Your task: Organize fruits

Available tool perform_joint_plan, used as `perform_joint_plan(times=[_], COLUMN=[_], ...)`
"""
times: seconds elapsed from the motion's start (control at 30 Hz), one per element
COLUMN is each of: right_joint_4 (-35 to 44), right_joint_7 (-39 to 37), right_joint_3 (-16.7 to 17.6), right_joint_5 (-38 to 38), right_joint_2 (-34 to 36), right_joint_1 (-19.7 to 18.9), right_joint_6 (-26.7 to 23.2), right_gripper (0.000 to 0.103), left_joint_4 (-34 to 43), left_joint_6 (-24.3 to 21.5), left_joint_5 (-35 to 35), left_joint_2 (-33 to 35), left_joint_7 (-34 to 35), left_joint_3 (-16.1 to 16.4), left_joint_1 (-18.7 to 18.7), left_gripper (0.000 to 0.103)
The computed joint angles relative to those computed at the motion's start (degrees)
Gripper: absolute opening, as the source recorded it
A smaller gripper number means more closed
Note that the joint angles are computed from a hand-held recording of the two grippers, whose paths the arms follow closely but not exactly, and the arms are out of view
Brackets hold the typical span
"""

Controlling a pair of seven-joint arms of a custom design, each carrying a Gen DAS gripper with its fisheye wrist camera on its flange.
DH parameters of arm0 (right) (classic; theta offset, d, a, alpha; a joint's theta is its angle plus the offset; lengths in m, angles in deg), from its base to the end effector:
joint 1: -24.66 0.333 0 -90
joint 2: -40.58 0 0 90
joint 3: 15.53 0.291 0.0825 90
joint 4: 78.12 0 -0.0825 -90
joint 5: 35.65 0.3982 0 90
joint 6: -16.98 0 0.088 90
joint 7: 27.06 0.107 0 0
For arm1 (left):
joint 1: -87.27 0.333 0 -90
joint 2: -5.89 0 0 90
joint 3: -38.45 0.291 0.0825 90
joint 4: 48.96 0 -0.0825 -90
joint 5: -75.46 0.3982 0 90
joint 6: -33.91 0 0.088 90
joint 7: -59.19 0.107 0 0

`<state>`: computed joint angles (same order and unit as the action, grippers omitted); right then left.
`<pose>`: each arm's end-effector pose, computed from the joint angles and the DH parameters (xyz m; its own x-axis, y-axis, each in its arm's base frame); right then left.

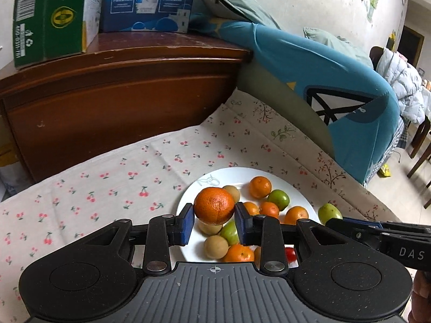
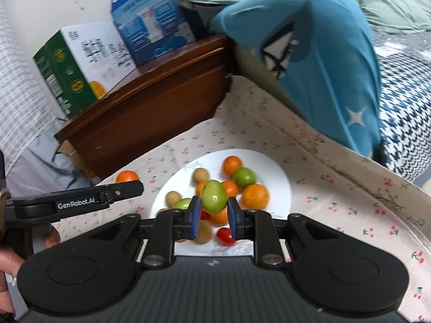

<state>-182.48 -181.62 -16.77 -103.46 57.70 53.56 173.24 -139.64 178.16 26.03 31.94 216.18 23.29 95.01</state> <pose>0.5753 0.3419 0.3915 -0.3209 -0.8529 -0.4118 -0.5132 0.5220 -0.6812 0.7175 -0.0595 0.4045 -0.6469 -0.7458 0.1593 -0.5699 0.3340 -0.7507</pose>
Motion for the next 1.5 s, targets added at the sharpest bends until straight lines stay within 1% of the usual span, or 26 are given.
perform_joint_plan(times=[0.13, 0.23, 0.37, 0.5, 0.53, 0.6, 0.67, 0.73, 0.8, 0.87, 0.9, 0.93, 1.03, 1.1, 1.17, 1.23, 1.4, 1.47, 1.5], right_joint_4=[-1.0, -1.3, -1.3, -0.6, -0.5, -0.5, -0.7, -0.8, -0.8, -0.6, -0.5, -0.4, -0.2, 0.0, 0.0, -0.2, -0.4, -0.5, -0.5], right_joint_7=[2.5, 2.8, 3.9, 3.7, 3.7, 4.6, 5.5, 6.1, 6.0, 4.5, 3.6, 3.4, 2.6, 1.8, 0.9, -0.2, -2.5, -4.4, -5.2], right_joint_3=[-0.3, -0.5, -0.9, -1.4, -1.6, -2.1, -2.7, -2.9, -2.7, -2.2, -2.0, -1.9, -1.7, -1.4, -0.9, -0.3, 1.0, 1.8, 2.0], right_joint_5=[1.9, 2.8, 3.8, 4.7, 5.1, 5.4, 4.8, 4.1, 3.7, 4.5, 5.1, 5.3, 5.8, 5.8, 6.2, 7.3, 9.2, 11.0, 11.5], right_joint_2=[0.1, 0.3, 1.0, 2.2, 2.4, 2.5, 2.2, 1.9, 1.6, 1.4, 1.4, 1.3, 0.9, 0.2, -0.5, -1.1, -2.9, -3.6, -3.9], right_joint_1=[-0.8, -0.9, -1.1, -1.1, -1.2, -0.8, -0.4, -0.2, -0.2, -0.6, -0.8, -0.8, -0.7, -0.4, -0.5, -0.9, -1.2, -1.5, -1.6], right_joint_6=[1.9, 1.5, 3.0, 4.2, 5.1, 5.2, 5.2, 4.8, 4.3, 3.7, 3.3, 3.0, 1.7, -0.3, -1.7, -2.5, -5.7, -7.0, -7.3], right_gripper=[0.021, 0.021, 0.021, 0.022, 0.024, 0.025, 0.025, 0.025, 0.025, 0.025, 0.025, 0.025, 0.027, 0.031, 0.036, 0.036, 0.039, 0.050, 0.051], left_joint_4=[1.7, 2.3, 3.7, 4.2, 4.1, 3.7, 3.1, 2.0, 0.8, -0.3, -0.9, -1.8, -4.2, -5.2, -6.6, -8.2, -10.5, -11.5, -11.9], left_joint_6=[0.0, 0.4, -0.1, 1.1, 1.6, 1.9, 2.3, 3.5, 4.5, 4.7, 5.0, 5.5, 6.7, 6.7, 7.7, 9.1, 7.8, 7.7, 7.6], left_joint_5=[1.4, 2.3, 4.1, 5.5, 5.5, 5.6, 5.6, 4.9, 4.4, 5.0, 5.3, 5.5, 6.0, 6.4, 6.6, 7.0, 7.7, 7.9, 8.2], left_joint_2=[1.7, 2.5, 4.0, 4.8, 4.9, 4.6, 4.0, 3.0, 1.9, 0.7, 0.0, -0.8, -3.0, -4.0, -5.2, -6.4, -8.7, -9.7, -10.1], left_joint_7=[-1.5, -1.5, -3.5, -4.7, -4.7, -4.2, -4.3, -4.1, -3.6, -4.7, -5.5, -5.9, -6.2, -6.9, -7.1, -7.4, -10.5, -11.6, -12.5], left_joint_3=[-0.1, -0.5, -0.5, -0.7, -1.0, -1.4, -1.5, -1.8, -1.9, -1.2, -0.9, -0.7, 0.0, 0.4, 0.8, 1.3, 2.7, 3.2, 3.6], left_joint_1=[-1.0, -1.4, -2.0, -2.4, -2.3, -2.1, -2.1, -1.9, -1.9, -2.4, -2.7, -2.8, -3.2, -3.3, -3.5, -3.8, -3.6, -3.6, -3.7], left_gripper=[0.029, 0.029, 0.030, 0.030, 0.032, 0.032, 0.037, 0.052, 0.056, 0.063, 0.069, 0.072, 0.075, 0.076, 0.077, 0.077, 0.079, 0.079, 0.083])
